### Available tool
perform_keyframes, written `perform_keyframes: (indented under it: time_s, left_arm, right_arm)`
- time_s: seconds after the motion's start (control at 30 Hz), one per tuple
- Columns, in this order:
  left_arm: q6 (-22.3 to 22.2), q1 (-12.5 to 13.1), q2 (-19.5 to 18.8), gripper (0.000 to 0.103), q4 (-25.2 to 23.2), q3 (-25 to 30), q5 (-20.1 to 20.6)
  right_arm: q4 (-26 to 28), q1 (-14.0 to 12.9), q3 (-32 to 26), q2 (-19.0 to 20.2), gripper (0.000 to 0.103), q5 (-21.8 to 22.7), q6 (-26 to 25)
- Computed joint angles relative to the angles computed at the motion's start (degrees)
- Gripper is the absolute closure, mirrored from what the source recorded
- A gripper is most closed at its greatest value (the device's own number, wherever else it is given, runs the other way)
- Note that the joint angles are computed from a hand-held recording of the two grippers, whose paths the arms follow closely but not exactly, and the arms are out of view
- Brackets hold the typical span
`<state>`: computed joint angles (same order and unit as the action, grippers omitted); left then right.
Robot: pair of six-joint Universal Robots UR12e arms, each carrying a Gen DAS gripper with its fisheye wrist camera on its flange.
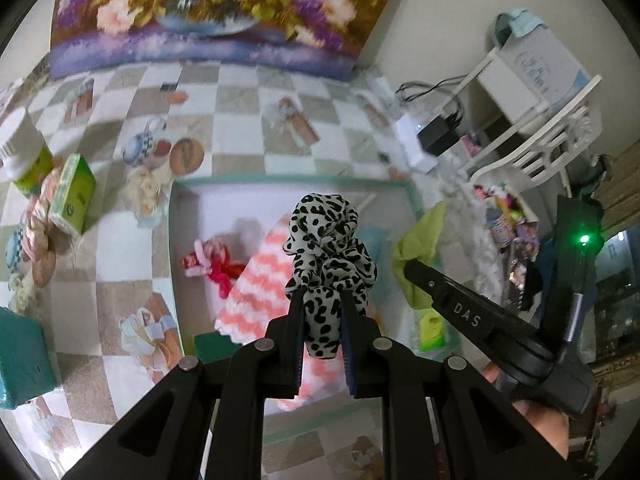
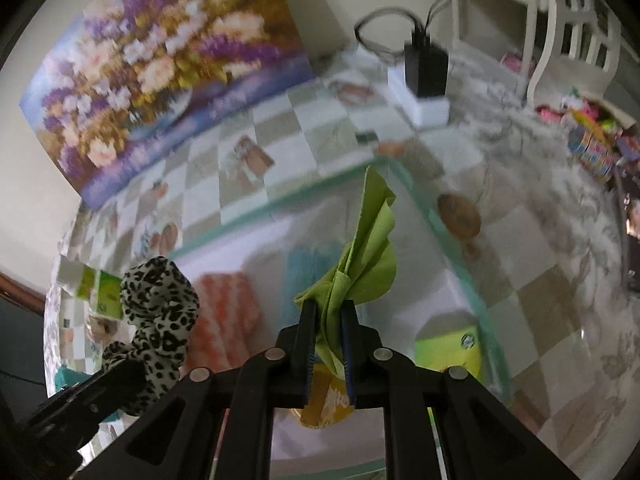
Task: Organize soft objects
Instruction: 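Carry the lime-green cloth and leopard scrunchie over the tray with both tools, then open the right tool to drop the cloth while the left tool releases the scrunchie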
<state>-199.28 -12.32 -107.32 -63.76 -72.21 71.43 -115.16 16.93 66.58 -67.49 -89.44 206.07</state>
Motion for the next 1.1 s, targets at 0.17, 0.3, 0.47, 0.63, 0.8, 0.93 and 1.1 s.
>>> perform_keyframes:
  time_s: [0.17,0.3,0.47,0.63,0.8,0.93,1.1]
  left_arm:
    - [0.0,0.0,-0.8,0.086,-3.9,0.3,0.0]
    - [0.1,0.1,-1.2,0.084,-5.7,0.3,0.2]
    - [-0.6,0.4,-1.3,0.083,-7.1,0.4,-0.4]
    - [-0.1,0.5,-1.2,0.072,-8.3,1.1,0.5]
    - [0.4,0.6,-1.0,0.056,-9.1,1.8,1.0]
    - [0.2,0.8,-0.5,0.048,-8.6,2.0,1.6]
    - [-0.3,1.3,0.2,0.039,-7.5,1.8,2.4]
  right_arm:
    - [3.2,-0.2,-0.3,0.6,0.087,1.4,0.7]
    - [4.4,-0.4,-0.2,0.8,0.087,2.5,1.1]
    - [6.5,0.0,-1.2,1.4,0.084,1.7,0.1]
    - [7.9,0.3,-2.2,1.7,0.061,0.8,-0.5]
    - [8.9,0.6,-3.1,2.0,0.051,-0.3,-0.9]
    - [9.3,0.9,-3.9,2.1,0.036,-1.6,-1.2]
    - [9.7,1.4,-4.6,2.3,0.029,-2.8,-1.7]
